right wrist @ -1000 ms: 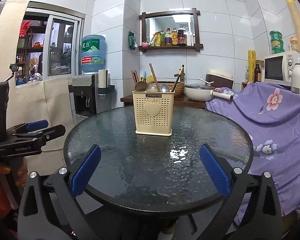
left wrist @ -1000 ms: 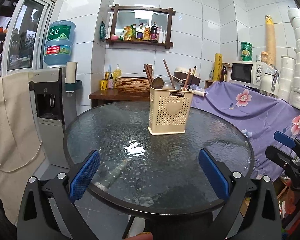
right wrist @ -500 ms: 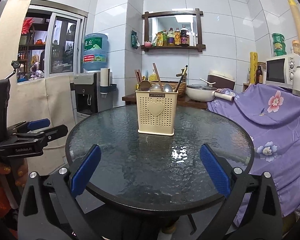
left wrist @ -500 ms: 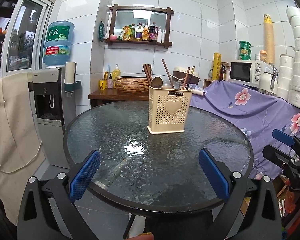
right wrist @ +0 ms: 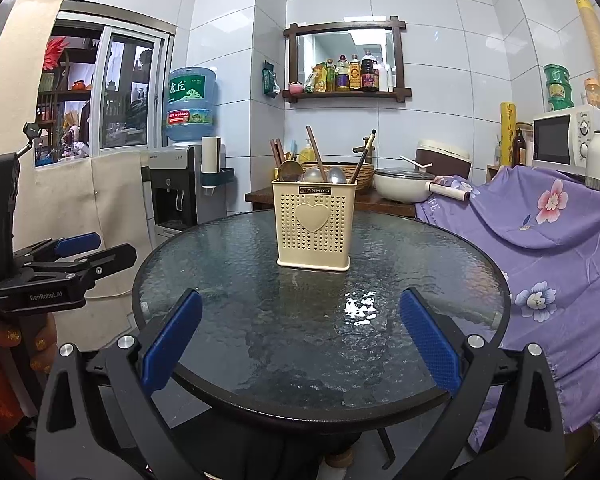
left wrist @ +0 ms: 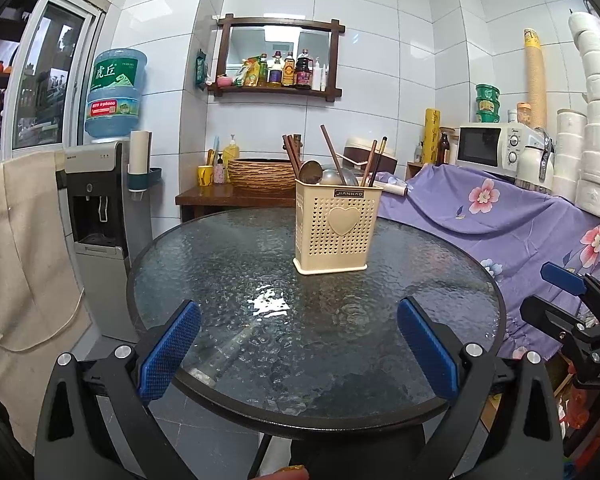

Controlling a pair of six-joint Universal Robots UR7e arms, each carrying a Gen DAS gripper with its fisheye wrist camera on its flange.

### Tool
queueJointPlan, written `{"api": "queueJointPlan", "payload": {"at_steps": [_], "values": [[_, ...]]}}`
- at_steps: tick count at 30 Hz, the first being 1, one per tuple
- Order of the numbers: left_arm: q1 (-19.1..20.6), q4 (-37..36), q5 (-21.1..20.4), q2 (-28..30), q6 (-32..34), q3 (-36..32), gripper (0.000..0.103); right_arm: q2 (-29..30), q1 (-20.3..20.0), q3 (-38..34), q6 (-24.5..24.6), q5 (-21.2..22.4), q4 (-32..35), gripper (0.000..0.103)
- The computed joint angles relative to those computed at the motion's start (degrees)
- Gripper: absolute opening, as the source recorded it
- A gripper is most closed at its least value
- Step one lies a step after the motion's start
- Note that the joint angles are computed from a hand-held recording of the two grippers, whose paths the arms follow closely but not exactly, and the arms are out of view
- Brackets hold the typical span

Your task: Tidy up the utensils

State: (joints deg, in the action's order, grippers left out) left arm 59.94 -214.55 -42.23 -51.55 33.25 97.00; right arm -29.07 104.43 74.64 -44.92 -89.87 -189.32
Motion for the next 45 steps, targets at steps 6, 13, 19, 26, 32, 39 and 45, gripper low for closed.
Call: {"api": "queueJointPlan", "payload": {"at_steps": [6,13,19,26,32,39,45], "values": [[0.0,0.1,0.0,0.0,-0.2,0.0,0.097,0.1,0.2,-0.1,-0.2,-0.3,-0.5,0.097],[-0.1,-0.1,-0.1,-0.1,0.1,-0.2,0.097,0.1,0.3,-0.5,0.3,-0.3,-0.3,0.097],[-0.2,-0.1,-0.1,0.0,0.1,-0.4,0.097,0.2,0.4,-0.8,0.1,-0.3,0.0,0.097],[0.0,0.2,-0.1,0.0,0.3,-0.5,0.097,0.2,0.5,-0.9,0.1,-0.6,0.3,0.097],[0.0,0.0,0.0,0.2,0.2,-0.5,0.097,0.4,0.6,-1.1,0.2,-0.7,0.4,0.097],[0.0,0.4,-0.3,0.1,-0.3,-0.4,0.097,0.5,0.6,-1.1,0.2,-1.0,0.1,0.097],[-0.1,1.0,0.0,0.2,-0.5,-0.6,0.097,0.4,0.6,-0.9,0.4,-1.0,0.1,0.097]]}}
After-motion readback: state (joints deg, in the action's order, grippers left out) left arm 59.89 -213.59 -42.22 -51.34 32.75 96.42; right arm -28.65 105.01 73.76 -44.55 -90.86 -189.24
